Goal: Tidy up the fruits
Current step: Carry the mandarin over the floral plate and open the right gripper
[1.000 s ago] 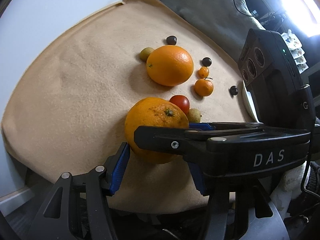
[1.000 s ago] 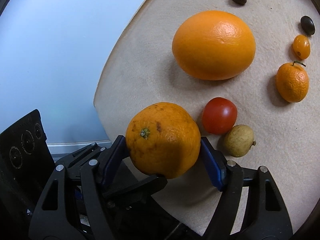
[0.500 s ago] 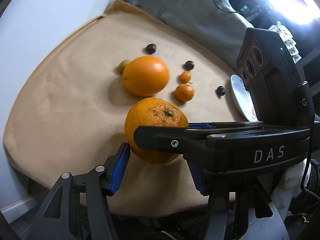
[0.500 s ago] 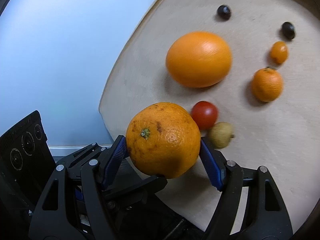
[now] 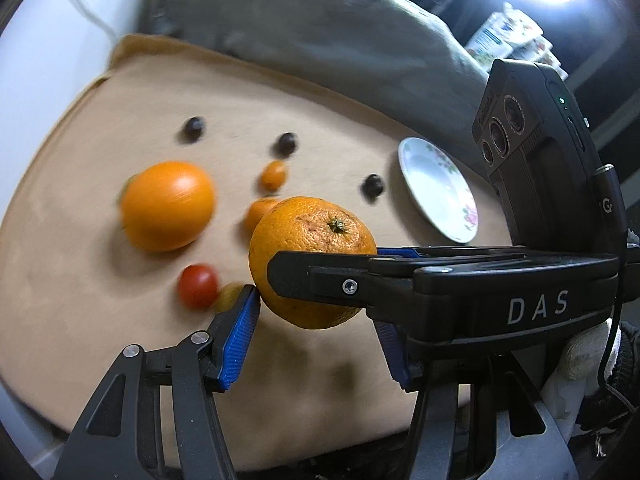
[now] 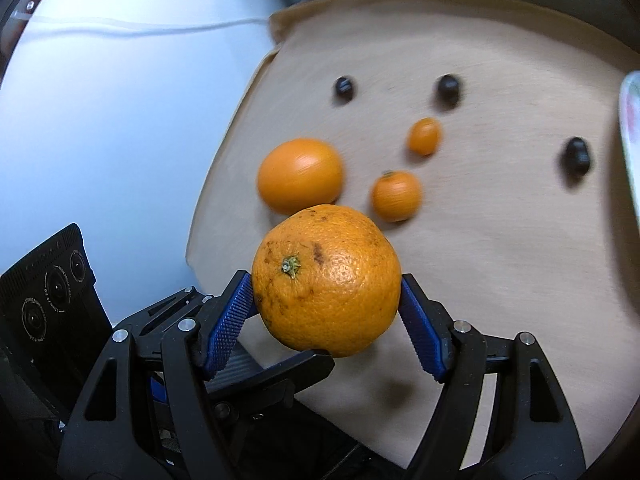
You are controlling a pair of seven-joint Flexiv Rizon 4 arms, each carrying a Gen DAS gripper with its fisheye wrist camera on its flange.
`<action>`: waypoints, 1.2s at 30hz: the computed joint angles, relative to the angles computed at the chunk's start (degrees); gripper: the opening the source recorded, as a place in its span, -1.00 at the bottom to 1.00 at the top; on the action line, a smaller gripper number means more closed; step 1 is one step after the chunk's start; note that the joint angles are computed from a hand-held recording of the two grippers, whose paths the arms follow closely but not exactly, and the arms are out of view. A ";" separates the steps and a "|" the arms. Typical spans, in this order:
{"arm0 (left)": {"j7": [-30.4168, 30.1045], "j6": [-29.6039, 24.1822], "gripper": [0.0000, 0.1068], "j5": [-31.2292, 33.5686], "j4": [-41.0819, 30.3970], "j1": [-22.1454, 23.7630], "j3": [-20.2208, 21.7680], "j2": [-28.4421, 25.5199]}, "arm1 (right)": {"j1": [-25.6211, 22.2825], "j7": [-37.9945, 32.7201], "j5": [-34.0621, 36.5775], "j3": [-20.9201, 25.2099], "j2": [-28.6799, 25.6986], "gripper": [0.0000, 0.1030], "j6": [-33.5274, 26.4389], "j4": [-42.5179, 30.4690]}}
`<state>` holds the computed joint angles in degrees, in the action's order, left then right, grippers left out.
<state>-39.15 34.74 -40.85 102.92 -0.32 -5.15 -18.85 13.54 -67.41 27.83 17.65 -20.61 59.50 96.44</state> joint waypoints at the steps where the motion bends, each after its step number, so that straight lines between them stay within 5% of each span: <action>1: 0.15 -0.30 0.06 0.03 -0.38 -0.22 -0.33 -0.23 | 0.44 0.96 -0.32 -0.35 0.41 0.48 1.07 1.08; 20: 2.05 -4.41 0.06 0.95 -8.41 -6.86 -5.34 -5.52 | -4.20 9.19 -1.46 -5.37 11.13 0.48 8.09 16.40; 36: -0.97 -6.77 0.06 3.49 -13.50 -10.46 -6.96 -9.80 | -7.86 8.01 -0.50 -8.15 14.43 0.48 6.46 21.39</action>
<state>-40.12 27.97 -37.35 89.42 -10.78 -12.10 -28.65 5.68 -59.40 27.33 9.49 -6.18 65.96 117.83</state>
